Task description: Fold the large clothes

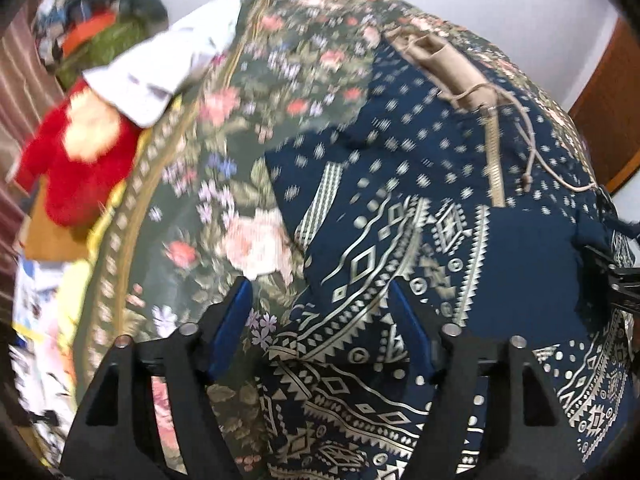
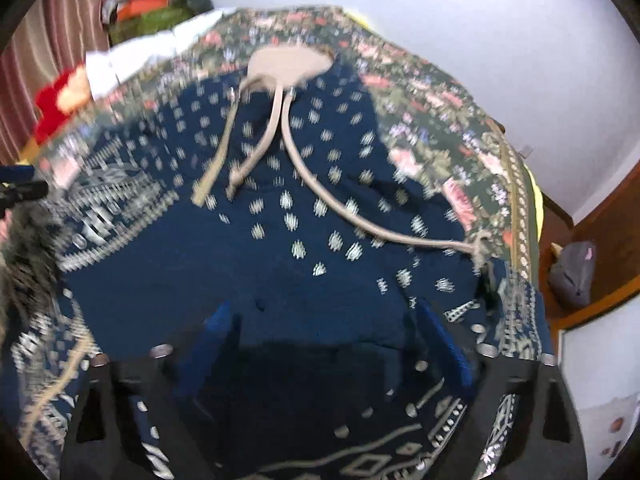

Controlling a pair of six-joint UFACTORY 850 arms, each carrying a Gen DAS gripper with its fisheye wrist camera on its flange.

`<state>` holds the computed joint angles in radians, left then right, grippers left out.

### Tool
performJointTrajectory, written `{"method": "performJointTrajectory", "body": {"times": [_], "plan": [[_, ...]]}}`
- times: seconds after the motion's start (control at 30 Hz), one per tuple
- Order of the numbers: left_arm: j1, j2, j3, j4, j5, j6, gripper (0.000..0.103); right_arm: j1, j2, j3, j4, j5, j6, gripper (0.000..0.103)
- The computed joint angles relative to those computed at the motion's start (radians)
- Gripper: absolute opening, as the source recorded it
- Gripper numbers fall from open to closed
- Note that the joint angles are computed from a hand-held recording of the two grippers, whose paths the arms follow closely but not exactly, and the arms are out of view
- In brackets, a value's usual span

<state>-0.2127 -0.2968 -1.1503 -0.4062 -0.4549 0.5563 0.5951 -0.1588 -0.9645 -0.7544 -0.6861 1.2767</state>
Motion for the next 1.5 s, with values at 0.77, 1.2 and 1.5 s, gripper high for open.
{"method": "performJointTrajectory", "body": {"times": [0.77,1.2,1.5], "plan": [[-0.058,-0.087,0.002,0.142,0.098,-0.15,0.039,-0.035,0.285,0.259,-0.09,-0.045,0.239,0.019],[-0.104,0.008,0.085,0.457,0.086,-0.443,0.039,0.032,0.475,0.327,-0.059,-0.127,0.302,0.019],[-0.12,0.086,0.095,-0.102,-0.007,0.014,0.041,0.039,0.202,0.125,0.017,0.026,0.066,0.019]]}}
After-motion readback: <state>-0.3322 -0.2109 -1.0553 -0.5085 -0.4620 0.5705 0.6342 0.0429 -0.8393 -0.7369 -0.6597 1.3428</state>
